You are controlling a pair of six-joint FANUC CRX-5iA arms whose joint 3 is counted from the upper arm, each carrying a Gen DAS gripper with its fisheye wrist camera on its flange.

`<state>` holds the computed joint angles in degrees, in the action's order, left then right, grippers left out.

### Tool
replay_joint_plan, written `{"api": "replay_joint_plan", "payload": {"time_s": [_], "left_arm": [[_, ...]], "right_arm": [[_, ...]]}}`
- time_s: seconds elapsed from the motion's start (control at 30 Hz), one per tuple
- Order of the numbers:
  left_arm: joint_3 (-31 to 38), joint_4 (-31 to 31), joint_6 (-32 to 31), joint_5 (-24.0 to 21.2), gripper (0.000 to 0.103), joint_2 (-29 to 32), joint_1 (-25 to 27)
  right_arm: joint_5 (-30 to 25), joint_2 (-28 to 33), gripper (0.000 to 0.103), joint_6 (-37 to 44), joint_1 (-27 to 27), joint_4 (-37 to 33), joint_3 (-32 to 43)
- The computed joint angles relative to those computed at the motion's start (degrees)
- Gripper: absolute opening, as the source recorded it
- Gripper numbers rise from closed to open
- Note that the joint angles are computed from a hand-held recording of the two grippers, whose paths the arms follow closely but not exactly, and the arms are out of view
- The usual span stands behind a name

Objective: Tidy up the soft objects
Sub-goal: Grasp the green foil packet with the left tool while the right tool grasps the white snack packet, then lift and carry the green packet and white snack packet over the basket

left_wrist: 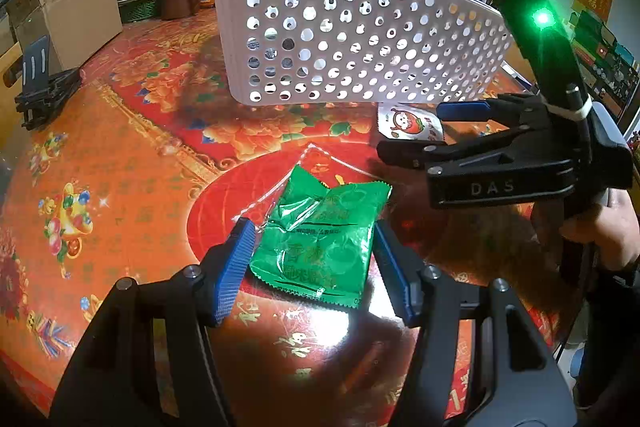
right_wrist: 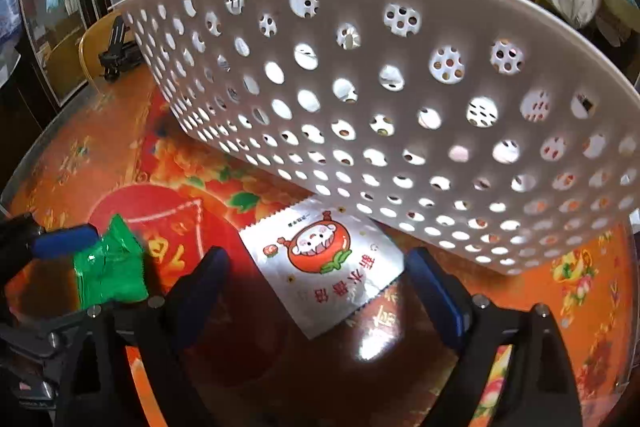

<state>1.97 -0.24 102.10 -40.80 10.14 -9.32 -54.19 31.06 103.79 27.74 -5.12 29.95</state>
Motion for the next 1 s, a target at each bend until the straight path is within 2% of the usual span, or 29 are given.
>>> {"api": "replay_joint_plan", "payload": {"time_s": [0.1,0.17,0.4,0.47,0.53,0.73,0.87,1.0], "left_arm": [[0.05,-0.02,0.04,-0.02,0.057,0.02,-0.03],[-0.16,0.13,-0.06,0.12,0.057,-0.10,0.05],[0.06,-0.31,0.37,-0.11,0.057,-0.01,-0.07],[0.19,-0.44,0.44,-0.21,0.057,0.07,-0.13],[0.20,-0.47,0.54,-0.19,0.057,0.09,-0.15],[-0.04,-0.46,0.53,-0.03,0.057,-0.08,-0.08],[-1.34,-0.08,1.10,1.36,0.057,-0.89,0.32],[-2.23,-4.55,4.20,3.83,0.057,-2.52,-1.10]], "right_arm": [[0.10,-0.36,0.083,0.08,0.13,-0.07,-0.35],[0.71,-1.38,0.053,0.70,0.04,-0.62,-1.40],[-0.20,-2.88,0.035,3.39,-0.69,-2.12,-2.71],[0.35,-3.99,0.024,4.50,-0.55,-2.26,-4.25],[0.96,-4.94,0.019,4.97,-0.30,-2.09,-5.71],[3.46,-8.76,0.011,6.81,-0.56,-3.78,-11.02],[4.52,-11.23,0.009,7.73,-1.31,-5.61,-13.66],[5.96,-13.80,0.009,8.46,-2.42,-7.47,-15.91]]}}
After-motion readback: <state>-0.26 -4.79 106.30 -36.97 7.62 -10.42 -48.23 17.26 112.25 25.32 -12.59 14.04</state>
